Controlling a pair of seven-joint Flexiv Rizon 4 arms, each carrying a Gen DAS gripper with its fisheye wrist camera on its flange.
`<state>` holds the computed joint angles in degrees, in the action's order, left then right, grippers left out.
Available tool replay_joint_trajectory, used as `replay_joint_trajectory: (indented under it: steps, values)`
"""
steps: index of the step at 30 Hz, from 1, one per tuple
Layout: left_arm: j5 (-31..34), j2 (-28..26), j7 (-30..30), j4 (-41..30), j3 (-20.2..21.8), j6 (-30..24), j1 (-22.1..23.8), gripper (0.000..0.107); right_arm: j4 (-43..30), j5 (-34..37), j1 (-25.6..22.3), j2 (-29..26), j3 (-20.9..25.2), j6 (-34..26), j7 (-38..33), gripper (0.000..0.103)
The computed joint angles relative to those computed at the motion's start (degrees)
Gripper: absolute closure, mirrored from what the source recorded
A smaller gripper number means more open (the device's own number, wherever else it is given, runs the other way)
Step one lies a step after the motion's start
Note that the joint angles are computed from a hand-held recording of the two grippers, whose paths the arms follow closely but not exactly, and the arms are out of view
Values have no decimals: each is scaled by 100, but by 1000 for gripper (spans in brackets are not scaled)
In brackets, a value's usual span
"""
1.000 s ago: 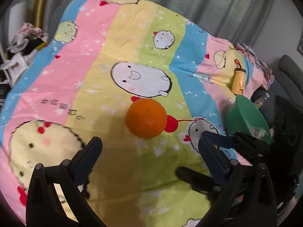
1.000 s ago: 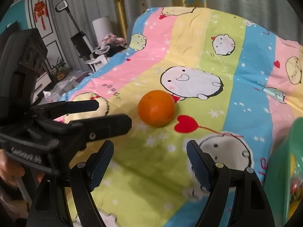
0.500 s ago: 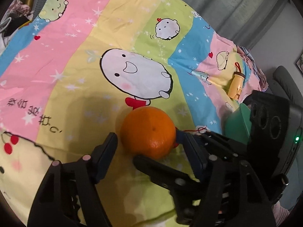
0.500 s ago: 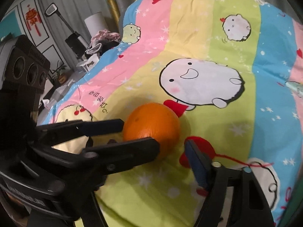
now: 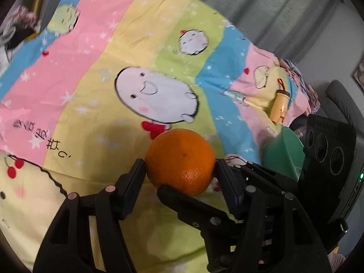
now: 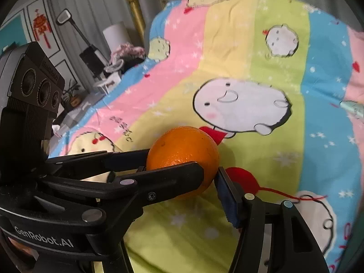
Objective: Organize fruits
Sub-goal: 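Lift the orange with both grippers and carry it over the basin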
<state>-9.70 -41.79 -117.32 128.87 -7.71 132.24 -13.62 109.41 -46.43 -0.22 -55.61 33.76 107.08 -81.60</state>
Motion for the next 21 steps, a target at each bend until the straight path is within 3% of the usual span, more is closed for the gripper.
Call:
replay_joint_trajectory:
  steps: [5, 12, 16, 21]
  values:
    - [-529, 292, 269, -8, 165, -154, -568, 43, 478, 3, -119, 377, -196, 605, 138, 41]
    - [-1564, 610, 985, -236, 427, -603, -1564, 43, 1062, -551, -613, 813, -424, 1269, 641, 41]
    - [-2344, 701, 1641, -553, 659, -917, -2265, 43, 1354, -824, -850, 1060, -643, 1713, 914, 41]
    - [-3053, 639, 2337, -1016, 823, -1196, -2813, 43, 1563, -1131, -1078, 1307, -979, 2167, 1255, 41]
